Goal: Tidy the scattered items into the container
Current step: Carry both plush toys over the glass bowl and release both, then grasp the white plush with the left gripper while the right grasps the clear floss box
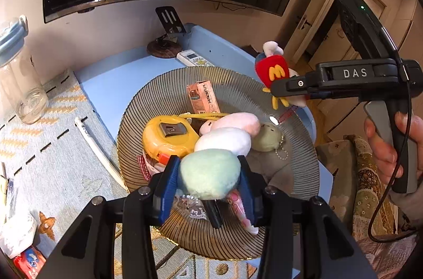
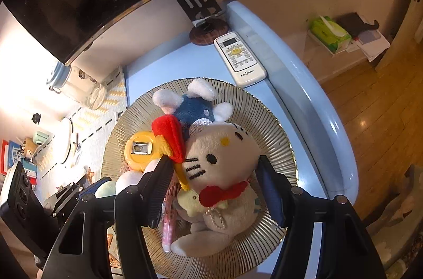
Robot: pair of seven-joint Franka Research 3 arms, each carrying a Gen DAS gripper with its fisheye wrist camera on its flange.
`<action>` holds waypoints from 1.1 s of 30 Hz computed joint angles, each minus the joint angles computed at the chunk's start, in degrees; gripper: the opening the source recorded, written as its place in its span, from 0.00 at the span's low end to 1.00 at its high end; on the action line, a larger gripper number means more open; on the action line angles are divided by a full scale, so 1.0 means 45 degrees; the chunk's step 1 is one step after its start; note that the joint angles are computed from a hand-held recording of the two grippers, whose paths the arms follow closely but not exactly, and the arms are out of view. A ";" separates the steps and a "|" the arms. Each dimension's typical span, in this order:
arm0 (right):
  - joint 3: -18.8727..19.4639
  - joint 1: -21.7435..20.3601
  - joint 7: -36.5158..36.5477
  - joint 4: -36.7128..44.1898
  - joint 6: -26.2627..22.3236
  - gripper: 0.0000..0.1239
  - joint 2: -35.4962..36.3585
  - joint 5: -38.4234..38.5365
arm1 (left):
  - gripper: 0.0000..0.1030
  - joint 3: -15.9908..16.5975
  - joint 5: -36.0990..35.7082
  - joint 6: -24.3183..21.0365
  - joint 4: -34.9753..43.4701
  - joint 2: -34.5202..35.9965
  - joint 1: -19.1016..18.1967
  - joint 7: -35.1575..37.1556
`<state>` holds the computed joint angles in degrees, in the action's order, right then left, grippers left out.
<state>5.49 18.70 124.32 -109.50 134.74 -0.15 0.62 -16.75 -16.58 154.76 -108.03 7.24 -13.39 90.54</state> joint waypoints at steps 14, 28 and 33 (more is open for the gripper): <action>-0.0117 0.0038 -0.0522 0.0210 -0.0634 0.57 0.0457 0.1043 | 0.62 0.0029 0.0397 -0.1291 0.0248 0.0217 0.0073 -0.1393; 0.0386 0.0542 -0.0399 0.0470 0.0573 0.57 0.0279 0.1396 | 0.69 0.0803 -0.0013 -0.1014 -0.2346 -0.2494 -0.0157 -0.1151; 0.0669 0.1300 -0.0415 0.2179 0.0109 0.57 0.1512 0.1353 | 0.69 0.1561 -0.0408 -0.0917 -0.4141 -0.4146 -0.0203 -0.0902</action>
<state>8.50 24.55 122.45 -99.70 135.23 6.65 6.71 -9.72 -18.41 150.63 -126.66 -11.41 -14.30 86.48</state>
